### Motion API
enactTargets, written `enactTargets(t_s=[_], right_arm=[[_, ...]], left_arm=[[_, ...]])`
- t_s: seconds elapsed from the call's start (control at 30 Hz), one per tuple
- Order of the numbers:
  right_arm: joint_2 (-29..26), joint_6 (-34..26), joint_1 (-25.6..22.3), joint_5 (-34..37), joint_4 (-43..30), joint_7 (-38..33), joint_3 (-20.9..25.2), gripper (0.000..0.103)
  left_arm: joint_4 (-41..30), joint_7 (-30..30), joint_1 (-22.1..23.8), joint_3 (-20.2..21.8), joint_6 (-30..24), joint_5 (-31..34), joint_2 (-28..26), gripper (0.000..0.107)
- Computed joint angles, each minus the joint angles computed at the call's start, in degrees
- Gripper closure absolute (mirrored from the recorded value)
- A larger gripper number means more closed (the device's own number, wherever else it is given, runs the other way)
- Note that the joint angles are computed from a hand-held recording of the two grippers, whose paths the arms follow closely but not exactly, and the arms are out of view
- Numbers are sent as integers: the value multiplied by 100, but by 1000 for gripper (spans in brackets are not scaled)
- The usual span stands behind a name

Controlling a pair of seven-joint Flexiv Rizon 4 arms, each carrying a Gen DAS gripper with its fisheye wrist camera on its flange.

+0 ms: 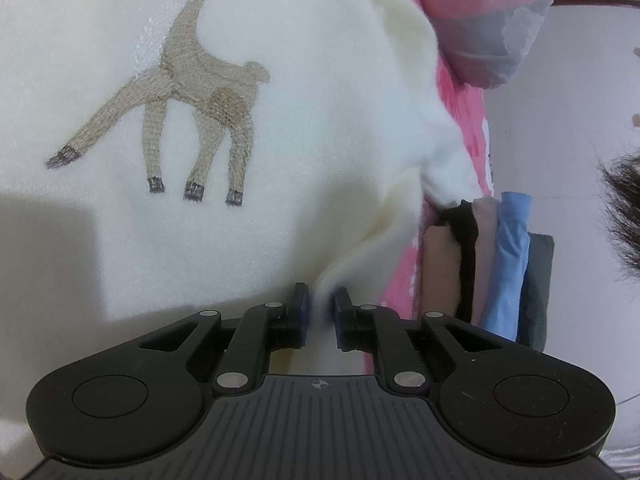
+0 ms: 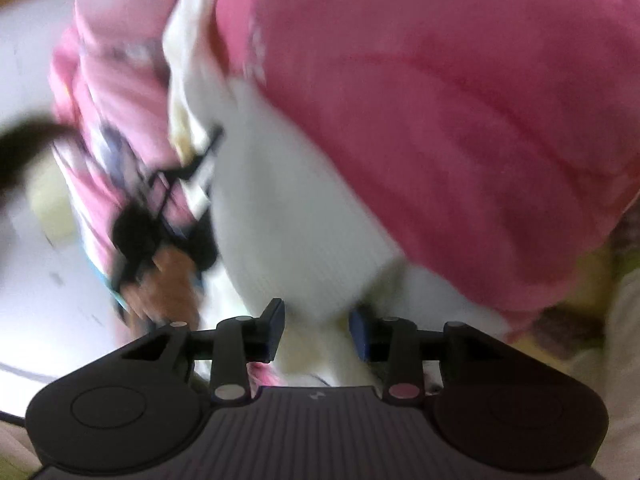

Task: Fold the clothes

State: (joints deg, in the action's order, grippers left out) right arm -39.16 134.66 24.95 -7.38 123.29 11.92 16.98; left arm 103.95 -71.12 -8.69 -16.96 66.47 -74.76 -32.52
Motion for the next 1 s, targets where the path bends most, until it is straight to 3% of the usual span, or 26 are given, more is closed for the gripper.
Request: enactTargets(t_s=[0.07,0.1,0.13,0.2,0.43,0.53,0.7,0.8,0.87,0.93,1.0], right_arm=[[-49,90,124,318,-70,6,-81,68],[-60,65,140,388,-98,18,-107,74],[-61,-5,127,404,-118,41,-121,89],[41,-262,99,398,-107,61,-163,100],[1613,-1369,1165,1953,311,-1509,-1376,102],[1738,-1607,1227,2431,372,-1744,-1410,102],[758,-15,849,3447,112,-336,-475,101],[380,500,394,2610,99,199,-146,99],[240,493,-6,1694,144,410,-49,91],[80,527,-266,1086,116,629,10,70],[-127,586,-490,493,8,855,84,68]], left_arm=[[-1,37,-9,-4,24,11,-5,95],[-3,45,-11,-8,29,12,-8,95],[-5,50,-14,-11,33,17,-11,94],[-6,15,-23,1,37,69,3,94],[-66,517,6,-52,-215,58,140,94],[-170,506,-22,5,-405,307,74,93],[-125,528,-2,-53,-393,148,143,93],[-67,520,-16,-19,-501,72,192,93],[-109,372,-48,60,-620,308,152,93],[-113,260,-57,80,-682,441,125,93],[-105,220,-60,59,-678,460,115,93]])
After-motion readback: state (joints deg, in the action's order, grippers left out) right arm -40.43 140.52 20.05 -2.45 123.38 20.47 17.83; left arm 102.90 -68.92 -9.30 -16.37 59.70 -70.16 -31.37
